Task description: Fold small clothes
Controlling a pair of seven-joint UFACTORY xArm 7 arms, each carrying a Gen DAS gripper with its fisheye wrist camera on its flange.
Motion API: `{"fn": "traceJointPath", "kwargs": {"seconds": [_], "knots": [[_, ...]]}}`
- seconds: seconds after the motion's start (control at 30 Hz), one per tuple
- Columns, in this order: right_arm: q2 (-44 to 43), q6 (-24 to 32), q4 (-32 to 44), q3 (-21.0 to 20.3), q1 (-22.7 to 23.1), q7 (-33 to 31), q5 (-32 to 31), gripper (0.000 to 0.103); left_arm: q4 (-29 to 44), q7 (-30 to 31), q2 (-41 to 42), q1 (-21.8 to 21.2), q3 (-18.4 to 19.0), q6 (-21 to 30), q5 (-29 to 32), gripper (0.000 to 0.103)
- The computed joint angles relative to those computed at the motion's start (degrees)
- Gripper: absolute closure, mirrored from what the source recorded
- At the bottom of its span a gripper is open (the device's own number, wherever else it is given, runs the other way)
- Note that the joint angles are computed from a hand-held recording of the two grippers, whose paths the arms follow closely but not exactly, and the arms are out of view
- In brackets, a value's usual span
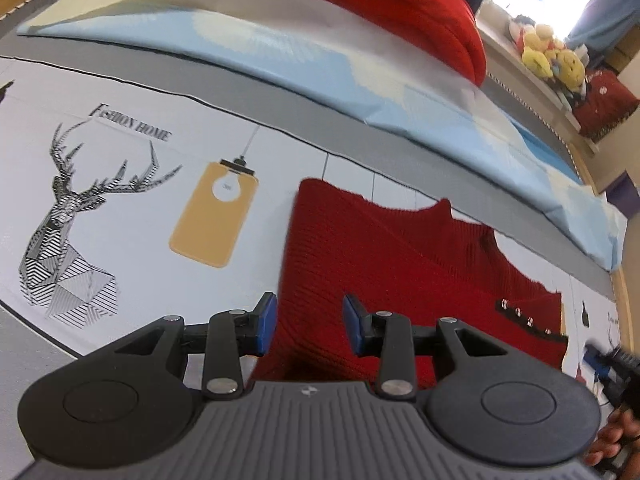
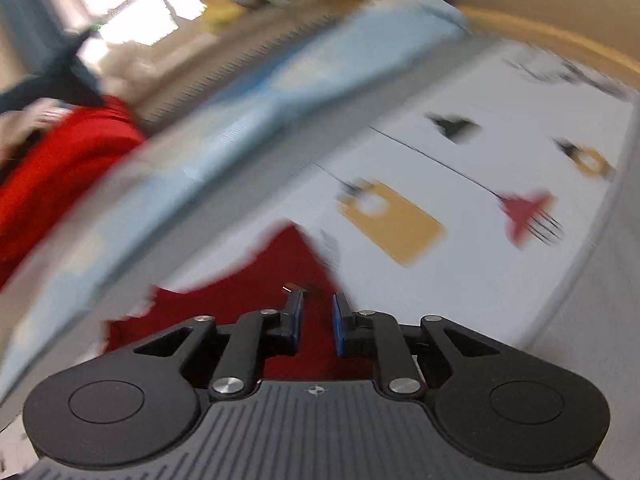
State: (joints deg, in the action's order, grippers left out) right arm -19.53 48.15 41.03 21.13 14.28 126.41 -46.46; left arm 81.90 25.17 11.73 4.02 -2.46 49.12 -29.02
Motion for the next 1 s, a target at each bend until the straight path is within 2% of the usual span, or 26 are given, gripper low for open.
{"fn": "traceJointPath", "kwargs": {"seconds": [0.03,0.07,0.13,0.17,0.23,0.33,0.4,0.5,0.57,0.63,0.67,0.77,0.87,0.93,1.0], "knots": [[-0.77,-4.64,-1.35,-0.88,-0.41,0.91,-2.0,0.067,-0.43,0.35,0.04,-0.09,-0.12,-0.24,-0.01,0.063],[-1.31,-8.62,-2.84,-1.92,-0.6,0.93,-1.94,0.064,-0.97,0.3,0.0,-0.25,-0.16,-0.73,0.11,0.063],[-0.92,-14.03,-5.29,-4.98,-0.08,-3.23,4.48,0.063,-2.0,-0.2,0.11,-0.62,-0.08,-1.66,1.03,0.063],[-0.42,-14.46,-6.15,-6.46,0.74,-6.17,9.68,0.064,-2.27,-0.4,0.34,-0.76,-0.02,-1.83,1.71,0.063],[-1.36,-13.27,-8.1,-6.23,0.26,-5.72,14.91,0.064,-2.76,-1.35,1.21,-1.2,0.25,-2.57,4.04,0.063],[-3.11,-11.85,-7.86,-3.99,-2.25,-6.22,15.01,0.062,-2.8,-4.62,2.88,-1.97,0.97,-2.84,9.29,0.063],[-5.29,-13.61,-8.37,-1.67,-5.32,-4.37,10.59,0.062,-3.35,-6.28,2.7,-2.04,1.05,-4.28,10.9,0.065],[-5.65,-12.99,-7.61,-0.08,-6.73,-5.88,8.98,0.061,-5.87,-3.39,0.58,-1.82,-0.06,-8.82,10.35,0.065],[-5.95,-16.07,-9.98,-1.24,-6.83,-5.09,11.28,0.061,-6.33,-1.65,0.52,-1.89,-0.46,-9.03,9.92,0.065],[-5.97,-15.6,-11.31,-2.75,-5.21,-6.02,17.64,0.06,-6.37,-3.94,1.2,-2.99,0.31,-7.96,13.79,0.065],[-5.98,-13.81,-10.75,-1.84,-4.62,-5.86,19.51,0.06,-6.78,-4.71,1.2,-3.09,0.45,-8.33,14.29,0.065],[-6.26,-11.61,-9.22,0.01,-5.52,-6.72,18.08,0.06,-7.89,-4.29,-0.03,-3.21,0.06,-9.92,14.51,0.065],[-5.88,-13.46,-8.41,1.01,-6.69,-6.8,14.68,0.059,-9.24,-1.21,-1.55,-3.06,-0.59,-11.67,12.5,0.065],[-5.35,-15.94,-9.68,-0.35,-5.96,-7.05,16.89,0.059,-9.89,0.47,-1.7,-3.17,-0.72,-11.99,11.8,0.065],[-4.16,-15.71,-10.26,-2.41,-3.92,-10.1,21.73,0.058,-9.83,-0.08,-0.77,-3.77,-0.25,-10.68,14.06,0.065]]}}
